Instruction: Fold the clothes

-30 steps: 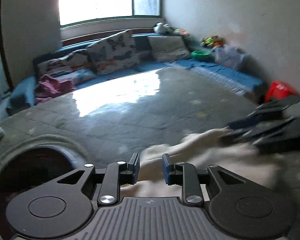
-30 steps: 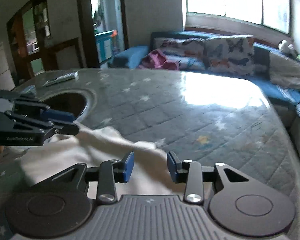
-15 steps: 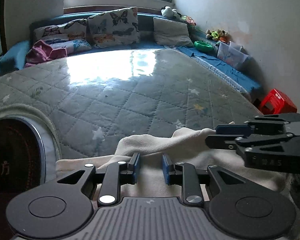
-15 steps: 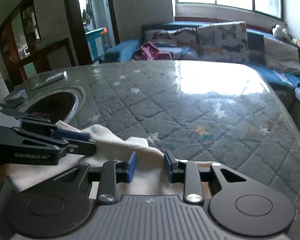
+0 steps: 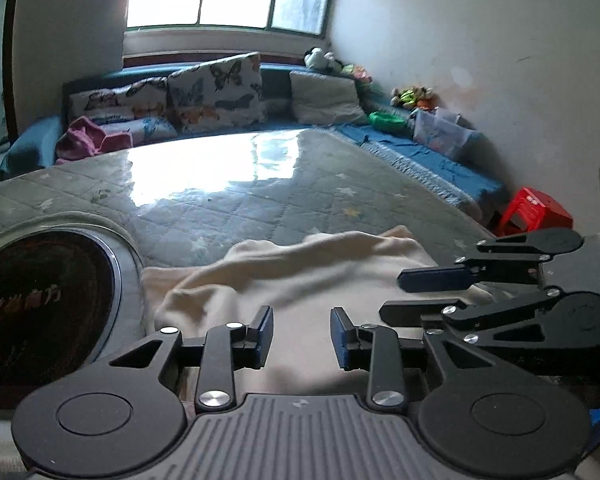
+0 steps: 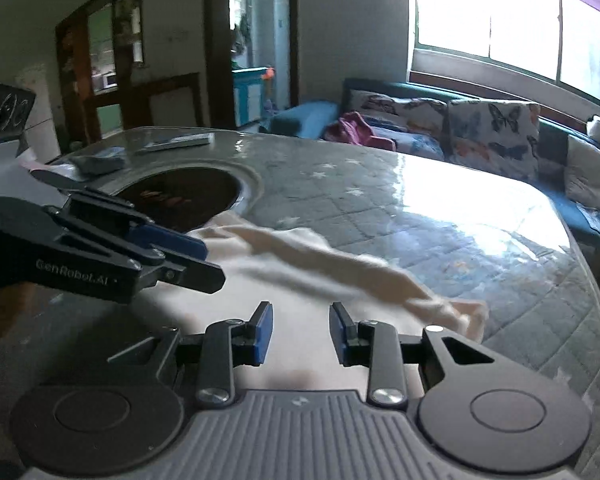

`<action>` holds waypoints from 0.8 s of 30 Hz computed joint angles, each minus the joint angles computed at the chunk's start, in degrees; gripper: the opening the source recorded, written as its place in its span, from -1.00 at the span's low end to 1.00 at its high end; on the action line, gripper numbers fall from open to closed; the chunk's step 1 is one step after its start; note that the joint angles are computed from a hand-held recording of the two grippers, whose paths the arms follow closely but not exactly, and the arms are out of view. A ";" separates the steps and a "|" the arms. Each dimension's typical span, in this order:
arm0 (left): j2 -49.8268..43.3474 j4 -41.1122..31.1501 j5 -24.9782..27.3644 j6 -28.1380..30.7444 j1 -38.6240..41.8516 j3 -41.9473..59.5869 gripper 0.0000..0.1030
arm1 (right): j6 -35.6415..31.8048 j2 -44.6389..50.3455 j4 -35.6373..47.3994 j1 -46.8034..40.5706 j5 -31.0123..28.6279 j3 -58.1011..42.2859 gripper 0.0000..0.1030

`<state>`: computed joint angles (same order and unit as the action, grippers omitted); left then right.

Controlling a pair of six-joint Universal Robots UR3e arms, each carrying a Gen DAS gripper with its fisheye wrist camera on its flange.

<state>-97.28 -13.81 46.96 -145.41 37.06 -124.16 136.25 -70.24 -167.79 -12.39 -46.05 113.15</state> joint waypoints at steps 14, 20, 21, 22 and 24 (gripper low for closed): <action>-4.15 11.68 0.33 -1.66 1.31 -7.56 -0.32 | 1.26 4.23 -10.42 -4.01 4.15 8.03 -0.22; -4.58 12.32 0.78 -3.17 1.05 -7.26 -0.30 | 4.43 3.04 -9.85 -7.16 4.69 7.82 -0.23; -4.72 12.66 0.86 -3.27 0.93 -7.23 -0.29 | 4.71 3.47 -9.18 -7.54 4.31 7.24 -0.23; -4.82 12.93 0.94 -3.37 0.84 -7.19 -0.28 | 4.76 3.92 -8.34 -7.99 4.56 6.71 -0.24; -4.67 12.74 1.00 -3.55 0.82 -7.10 -0.27 | 4.66 4.06 -7.34 -8.38 4.87 6.23 -0.24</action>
